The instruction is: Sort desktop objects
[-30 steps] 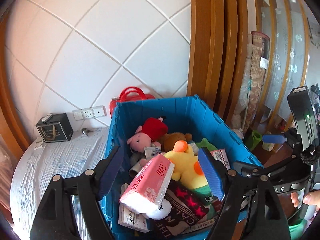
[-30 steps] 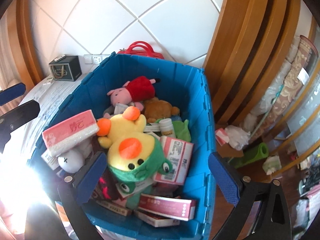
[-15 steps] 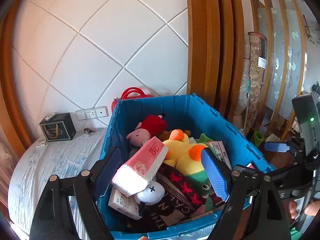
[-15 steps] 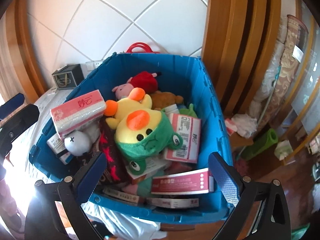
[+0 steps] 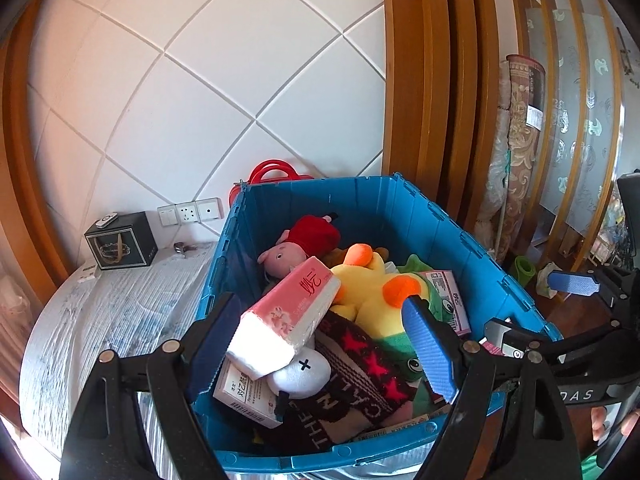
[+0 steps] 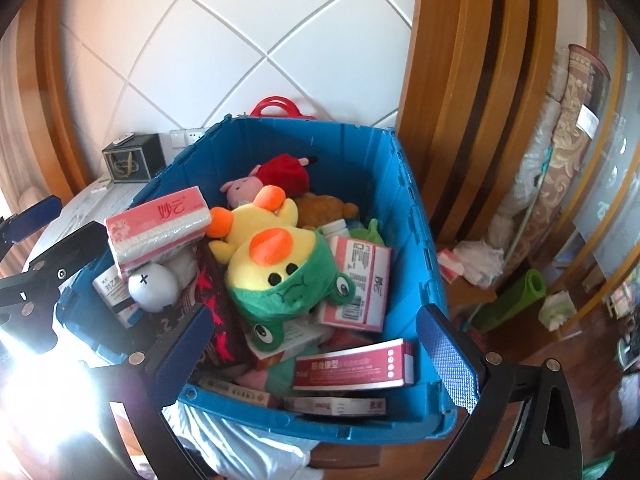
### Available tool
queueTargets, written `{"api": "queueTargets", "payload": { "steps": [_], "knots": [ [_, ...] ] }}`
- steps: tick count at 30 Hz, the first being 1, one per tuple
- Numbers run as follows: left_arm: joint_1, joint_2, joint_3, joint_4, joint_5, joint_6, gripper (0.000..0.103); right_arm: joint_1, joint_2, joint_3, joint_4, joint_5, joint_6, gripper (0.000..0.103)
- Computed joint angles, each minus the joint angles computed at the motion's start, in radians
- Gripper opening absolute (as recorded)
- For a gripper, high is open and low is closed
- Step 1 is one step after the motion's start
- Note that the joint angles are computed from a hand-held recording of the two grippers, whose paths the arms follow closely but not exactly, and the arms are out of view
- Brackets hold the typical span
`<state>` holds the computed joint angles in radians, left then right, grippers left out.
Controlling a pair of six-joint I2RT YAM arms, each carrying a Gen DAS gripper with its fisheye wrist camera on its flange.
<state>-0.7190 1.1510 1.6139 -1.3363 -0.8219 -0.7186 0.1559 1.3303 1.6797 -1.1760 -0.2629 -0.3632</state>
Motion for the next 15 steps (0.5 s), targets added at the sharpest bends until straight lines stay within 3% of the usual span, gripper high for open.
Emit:
{"api": "queueTargets", "payload": {
  "steps": [15],
  "knots": [
    [-0.011, -0.029, -0.023, -0.023, 0.011, -0.021, 0.083, 0.021, -0.024, -0.014, -0.004, 0.014, 0.015, 0.103]
  ]
}}
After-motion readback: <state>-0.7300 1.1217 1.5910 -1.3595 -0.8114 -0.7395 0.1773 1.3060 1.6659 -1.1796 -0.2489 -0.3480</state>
